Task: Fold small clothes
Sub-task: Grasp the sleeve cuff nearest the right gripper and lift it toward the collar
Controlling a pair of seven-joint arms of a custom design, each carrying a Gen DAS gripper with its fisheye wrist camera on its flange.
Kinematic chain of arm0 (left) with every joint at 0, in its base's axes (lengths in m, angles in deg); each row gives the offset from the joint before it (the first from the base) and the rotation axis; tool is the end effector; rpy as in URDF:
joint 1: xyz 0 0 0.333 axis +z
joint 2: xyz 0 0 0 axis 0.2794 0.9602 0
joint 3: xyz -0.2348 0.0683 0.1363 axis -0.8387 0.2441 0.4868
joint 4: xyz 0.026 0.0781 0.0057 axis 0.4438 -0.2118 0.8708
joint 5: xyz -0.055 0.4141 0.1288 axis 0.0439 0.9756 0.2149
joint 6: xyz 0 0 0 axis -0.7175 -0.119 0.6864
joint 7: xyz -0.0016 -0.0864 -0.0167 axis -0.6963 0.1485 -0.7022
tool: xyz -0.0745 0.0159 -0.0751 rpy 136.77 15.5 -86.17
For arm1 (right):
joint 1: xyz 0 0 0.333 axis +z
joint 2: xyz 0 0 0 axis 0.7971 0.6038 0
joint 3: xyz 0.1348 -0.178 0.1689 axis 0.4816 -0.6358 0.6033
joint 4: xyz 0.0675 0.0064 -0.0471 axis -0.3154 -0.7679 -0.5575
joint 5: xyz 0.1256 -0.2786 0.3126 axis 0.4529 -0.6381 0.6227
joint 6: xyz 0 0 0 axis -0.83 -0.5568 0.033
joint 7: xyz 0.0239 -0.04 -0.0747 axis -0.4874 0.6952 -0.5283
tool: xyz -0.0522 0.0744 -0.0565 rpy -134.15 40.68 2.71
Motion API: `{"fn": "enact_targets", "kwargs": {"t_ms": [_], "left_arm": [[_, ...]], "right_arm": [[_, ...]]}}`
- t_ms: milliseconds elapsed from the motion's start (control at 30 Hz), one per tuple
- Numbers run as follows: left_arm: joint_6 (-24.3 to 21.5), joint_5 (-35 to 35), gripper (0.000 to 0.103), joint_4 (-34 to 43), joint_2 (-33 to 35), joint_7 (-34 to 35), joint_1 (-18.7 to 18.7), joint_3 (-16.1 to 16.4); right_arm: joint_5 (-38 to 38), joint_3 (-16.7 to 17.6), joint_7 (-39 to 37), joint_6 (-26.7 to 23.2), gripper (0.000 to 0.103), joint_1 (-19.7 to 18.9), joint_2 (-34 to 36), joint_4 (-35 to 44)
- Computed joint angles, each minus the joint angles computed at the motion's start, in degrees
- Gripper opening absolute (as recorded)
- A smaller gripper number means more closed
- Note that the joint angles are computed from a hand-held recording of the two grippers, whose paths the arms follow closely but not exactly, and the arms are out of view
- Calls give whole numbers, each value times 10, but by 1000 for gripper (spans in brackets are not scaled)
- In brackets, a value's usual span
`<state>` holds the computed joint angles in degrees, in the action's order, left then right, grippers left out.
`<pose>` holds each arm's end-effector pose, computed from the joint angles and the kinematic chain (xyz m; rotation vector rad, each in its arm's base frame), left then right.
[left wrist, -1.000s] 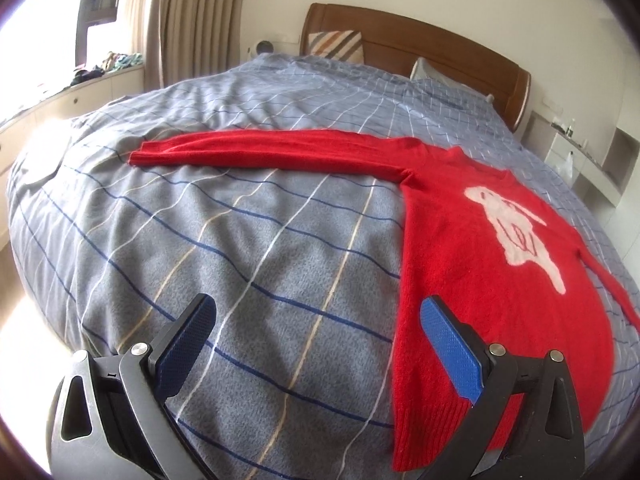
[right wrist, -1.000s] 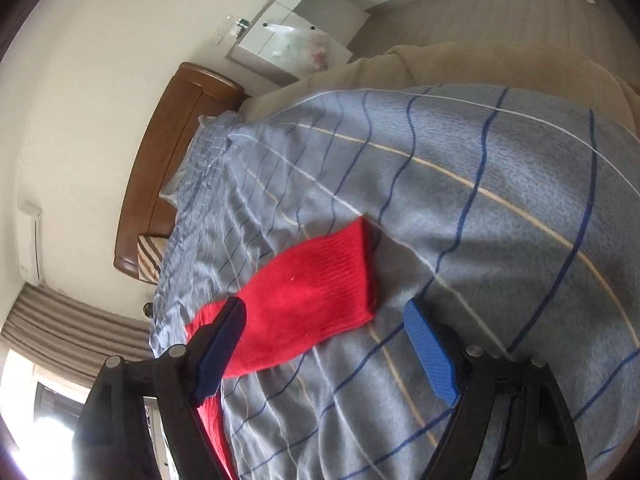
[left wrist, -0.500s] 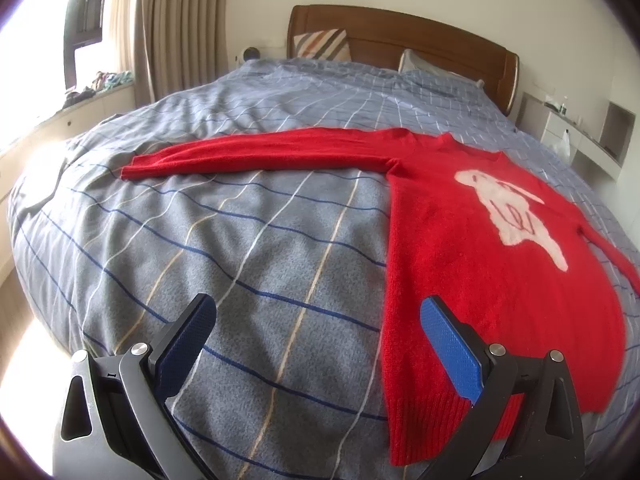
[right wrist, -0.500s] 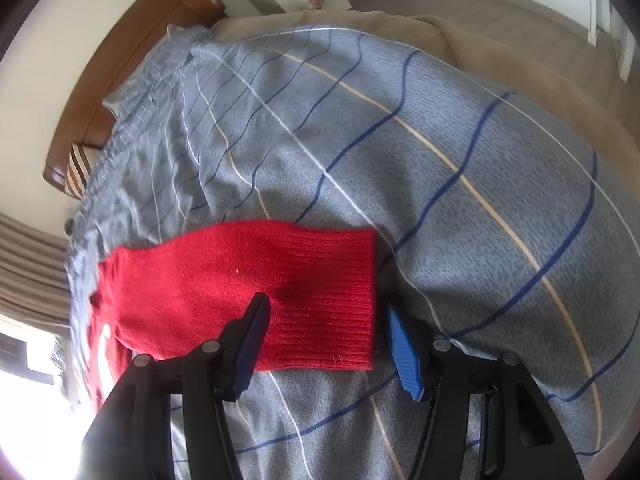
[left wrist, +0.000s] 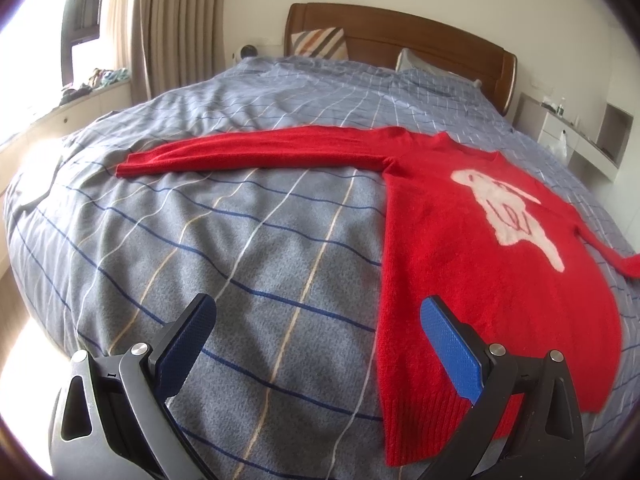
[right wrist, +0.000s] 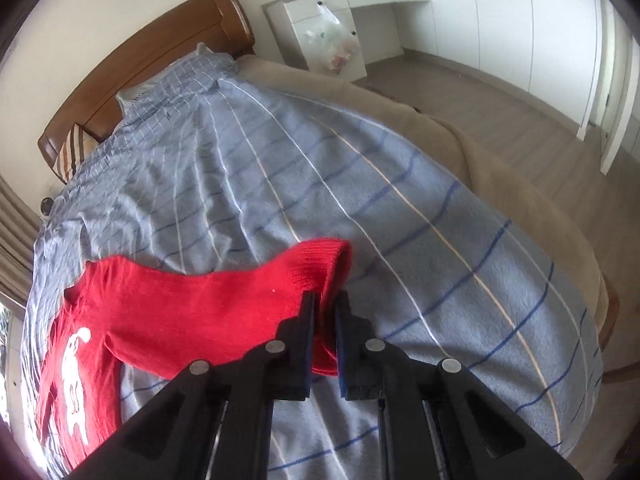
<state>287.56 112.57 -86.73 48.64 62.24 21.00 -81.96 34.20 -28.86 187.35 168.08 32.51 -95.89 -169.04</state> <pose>0.4474 -0.0137 0.3019 -1.7217 1.7642 -0.9201 0.4047 -0.0427 0.3789 -0.9092 2.4388 -0.7113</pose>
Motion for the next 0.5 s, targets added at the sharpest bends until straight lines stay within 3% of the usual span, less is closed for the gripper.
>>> {"fn": "enact_targets", "kwargs": {"t_ms": [100,200,333,500], "left_arm": [[4,41,102,9,5,-33,-14,24],[10,99,102,22,13,-86,-18,44],[8,193,102,50,29,-183,-15,61],[19,270,102,73,43,-285,10,61]], "right_arm": [[-22,22,-10,14,9,1,26,66],[-22,14,-54,45,9,41,104,162],[-18,4,-127,69,9,121,258,318],[-39,3,-186,43,9,207,457,510]]}}
